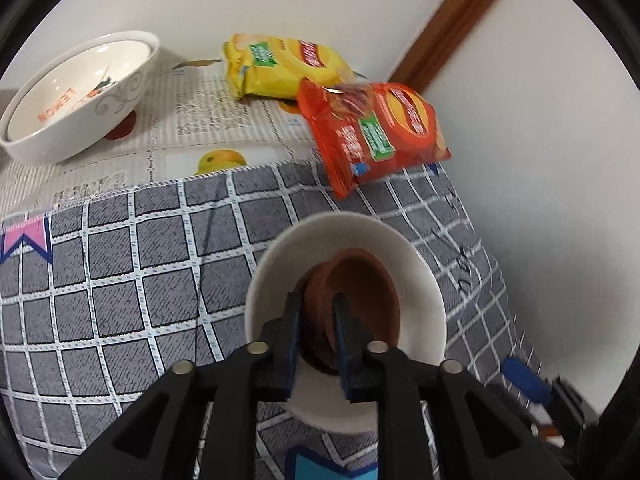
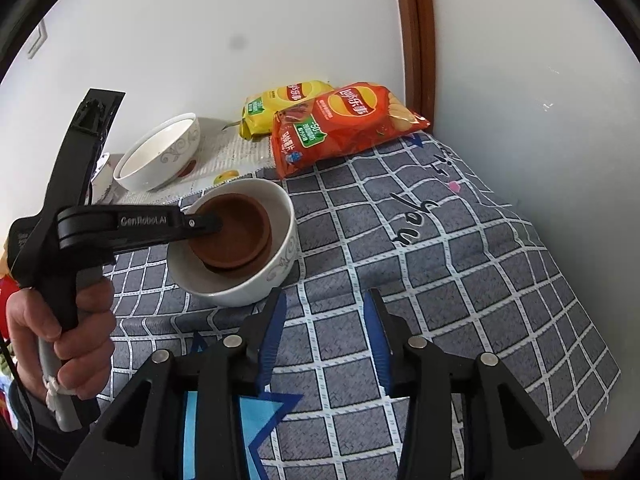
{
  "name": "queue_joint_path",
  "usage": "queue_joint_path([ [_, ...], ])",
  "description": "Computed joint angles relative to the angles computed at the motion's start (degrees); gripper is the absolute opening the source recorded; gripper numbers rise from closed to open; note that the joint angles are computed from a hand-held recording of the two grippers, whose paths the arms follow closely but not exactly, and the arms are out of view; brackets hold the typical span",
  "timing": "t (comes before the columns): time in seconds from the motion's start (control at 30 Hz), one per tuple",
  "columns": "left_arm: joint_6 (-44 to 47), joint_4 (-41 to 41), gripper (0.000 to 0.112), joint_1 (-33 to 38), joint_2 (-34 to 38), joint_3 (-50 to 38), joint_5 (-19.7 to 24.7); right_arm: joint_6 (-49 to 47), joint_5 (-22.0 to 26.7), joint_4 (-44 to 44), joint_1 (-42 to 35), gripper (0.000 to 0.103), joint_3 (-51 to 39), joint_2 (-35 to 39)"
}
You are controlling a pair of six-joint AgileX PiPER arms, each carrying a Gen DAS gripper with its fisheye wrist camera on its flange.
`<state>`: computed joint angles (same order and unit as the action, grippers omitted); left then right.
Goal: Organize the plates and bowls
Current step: 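Open the left gripper and grasp the white bowl rim with it, then lift the white bowl with the left gripper while the right grips its rim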
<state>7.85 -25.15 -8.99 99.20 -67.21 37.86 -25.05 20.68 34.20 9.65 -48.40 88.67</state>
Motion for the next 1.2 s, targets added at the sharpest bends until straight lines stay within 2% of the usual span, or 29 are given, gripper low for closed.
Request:
queue_joint_path([
  [0.07,-1.3,2.8,0.026,-1.0,-1.0,0.0,0.4,-0.8,0.0,1.0,0.2,0.041,-1.1,1.0],
  [0.27,-5.0,8.9,0.028,-1.5,-5.1,0.8,-0.5,0.4,1.2,0.8,0.2,0.041,-5.8,4.4],
  [0.33,-9.8,14.5,0.028,-1.6,-5.6,0.2,0.1,-1.7,1.8,3.0,-0.2,0.041,-7.4,5.8],
  [0.43,-11.9,17.7,0.028,-0.7,-4.9,-0.9,2.1,-2.0,3.5,4.3,-0.4,0.041,-11.0,9.1],
  [0.63,-13.5,19.9,0.028,-0.5,-2.4,-1.7,3.3,2.7,7.3,1.7,0.8,0.040,-17.8,15.4],
  [0.7,-12.6,19.4,0.028,-0.4,-1.5,-1.7,3.2,4.0,8.0,1.3,1.1,0.034,-19.0,16.6],
  [0.77,-12.4,19.0,0.028,-0.4,-0.8,-1.6,3.0,9.2,8.9,-3.1,1.9,0.025,-20.9,18.0],
  [0.87,-14.4,21.7,0.028,-1.8,0.8,-2.3,3.1,15.1,10.1,-9.1,3.4,0.021,-22.9,19.7],
  [1.03,-16.4,24.4,0.030,-2.8,2.8,-2.9,2.8,19.7,10.3,-13.1,4.3,0.020,-24.8,21.3],
  [1.2,-15.3,23.7,0.029,-2.9,3.2,-2.1,1.2,19.4,9.2,-12.0,3.9,0.020,-24.9,21.9],
])
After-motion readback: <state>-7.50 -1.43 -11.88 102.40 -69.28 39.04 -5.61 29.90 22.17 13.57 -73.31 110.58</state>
